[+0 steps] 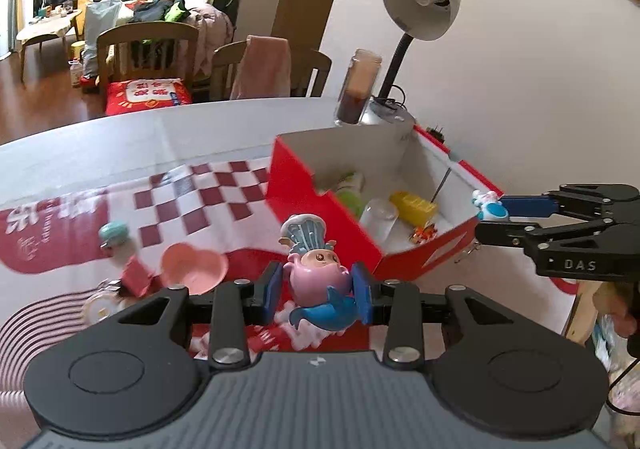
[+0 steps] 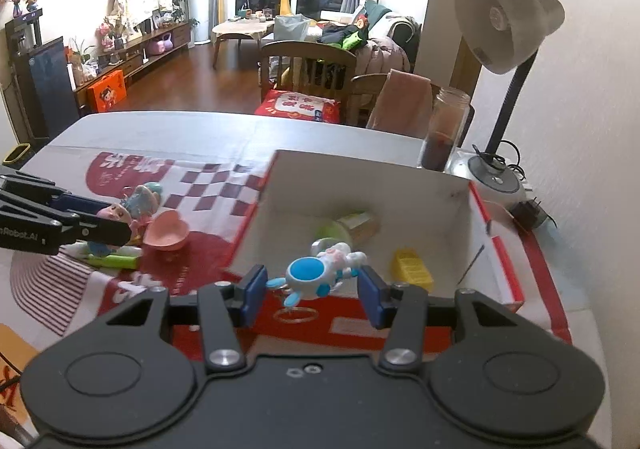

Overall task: Organize rigid objects
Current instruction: 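Carry the keychain and pig figure with both tools into the red box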

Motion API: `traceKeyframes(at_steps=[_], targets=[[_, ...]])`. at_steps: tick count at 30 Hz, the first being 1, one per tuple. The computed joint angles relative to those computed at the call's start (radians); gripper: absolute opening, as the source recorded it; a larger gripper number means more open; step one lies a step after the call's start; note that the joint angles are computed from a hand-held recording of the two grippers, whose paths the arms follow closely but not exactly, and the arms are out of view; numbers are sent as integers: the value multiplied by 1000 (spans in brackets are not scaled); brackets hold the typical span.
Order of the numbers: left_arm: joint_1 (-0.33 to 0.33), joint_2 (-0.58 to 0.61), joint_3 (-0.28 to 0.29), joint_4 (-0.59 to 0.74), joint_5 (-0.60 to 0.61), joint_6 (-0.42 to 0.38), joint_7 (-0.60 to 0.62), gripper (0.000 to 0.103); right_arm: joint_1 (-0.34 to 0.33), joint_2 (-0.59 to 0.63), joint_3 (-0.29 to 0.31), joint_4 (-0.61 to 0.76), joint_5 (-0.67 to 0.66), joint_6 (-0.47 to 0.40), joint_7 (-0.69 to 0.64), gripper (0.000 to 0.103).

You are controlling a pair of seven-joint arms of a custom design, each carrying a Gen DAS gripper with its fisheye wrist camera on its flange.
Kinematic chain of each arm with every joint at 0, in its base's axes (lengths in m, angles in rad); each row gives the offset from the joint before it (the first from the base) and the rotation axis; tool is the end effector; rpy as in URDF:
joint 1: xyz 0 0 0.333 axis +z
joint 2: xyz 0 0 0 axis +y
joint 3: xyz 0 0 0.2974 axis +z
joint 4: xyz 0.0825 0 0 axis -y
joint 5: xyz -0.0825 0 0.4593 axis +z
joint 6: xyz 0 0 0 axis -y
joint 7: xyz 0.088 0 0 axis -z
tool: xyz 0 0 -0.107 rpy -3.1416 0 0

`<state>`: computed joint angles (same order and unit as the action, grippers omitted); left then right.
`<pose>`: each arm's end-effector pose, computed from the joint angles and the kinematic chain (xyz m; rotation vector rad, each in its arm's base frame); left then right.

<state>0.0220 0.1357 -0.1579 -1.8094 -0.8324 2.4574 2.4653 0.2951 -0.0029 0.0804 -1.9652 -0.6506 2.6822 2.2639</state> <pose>0.7026 -0.0916 0.4762 -1.3994 2.3485 -1.1961 0.6181 0.2642 0.5033 -1.8824 1.5949 -0.8354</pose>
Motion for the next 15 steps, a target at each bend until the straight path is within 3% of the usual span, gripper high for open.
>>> traceKeyframes(at_steps=[7, 15], targets=[[-39, 97, -34, 111, 63, 41, -99, 37, -41, 44, -34, 32, 118, 34, -145, 48], [-94, 241, -61, 290, 232, 76, -244, 37, -78, 103, -52, 74, 257, 69, -319, 48]])
